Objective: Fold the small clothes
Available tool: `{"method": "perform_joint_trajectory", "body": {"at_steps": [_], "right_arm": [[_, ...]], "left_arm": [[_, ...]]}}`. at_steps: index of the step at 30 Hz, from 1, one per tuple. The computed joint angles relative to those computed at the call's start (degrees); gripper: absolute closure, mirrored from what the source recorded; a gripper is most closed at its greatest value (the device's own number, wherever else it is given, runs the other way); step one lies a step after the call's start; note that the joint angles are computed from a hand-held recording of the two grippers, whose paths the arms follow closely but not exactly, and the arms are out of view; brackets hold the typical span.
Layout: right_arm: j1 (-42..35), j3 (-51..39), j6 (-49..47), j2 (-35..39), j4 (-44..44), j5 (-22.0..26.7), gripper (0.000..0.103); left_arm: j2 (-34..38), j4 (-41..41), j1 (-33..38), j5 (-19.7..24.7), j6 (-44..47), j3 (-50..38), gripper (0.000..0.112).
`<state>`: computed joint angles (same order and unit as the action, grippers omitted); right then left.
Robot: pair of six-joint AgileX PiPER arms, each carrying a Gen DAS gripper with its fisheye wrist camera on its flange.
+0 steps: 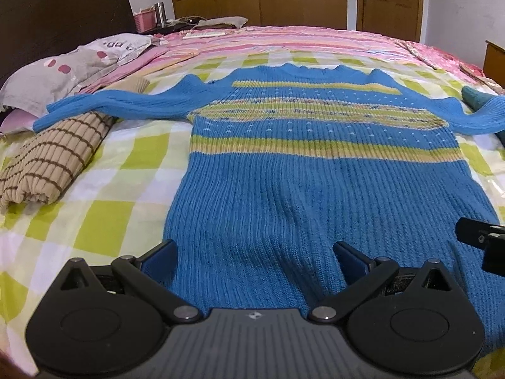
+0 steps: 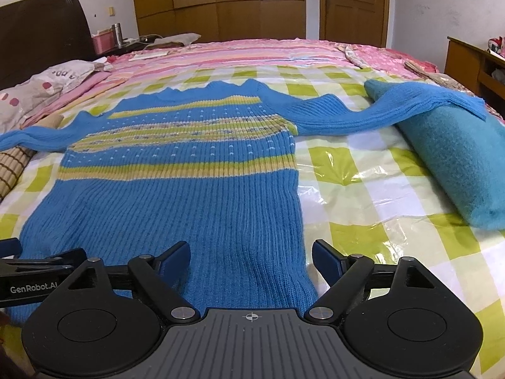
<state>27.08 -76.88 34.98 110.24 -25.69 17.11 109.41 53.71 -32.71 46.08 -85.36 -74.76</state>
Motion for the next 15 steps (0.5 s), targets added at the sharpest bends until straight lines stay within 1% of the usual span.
{"method": "perform_joint_trajectory", "body": {"at_steps": [7,15], "right_arm": [[0.09,0.23,-0.55,-0.29,0.23,-0.27,0.023],[0.17,0.14,-0.88,-0.39,0.16,-0.15,0.027]], "left_arm": [[-1.52,5.31,-1.35,1.09,-4.64,1.18,0.009],[-1.60,5.54,-1.25,0.98,-5.17,1.18,0.009]]}}
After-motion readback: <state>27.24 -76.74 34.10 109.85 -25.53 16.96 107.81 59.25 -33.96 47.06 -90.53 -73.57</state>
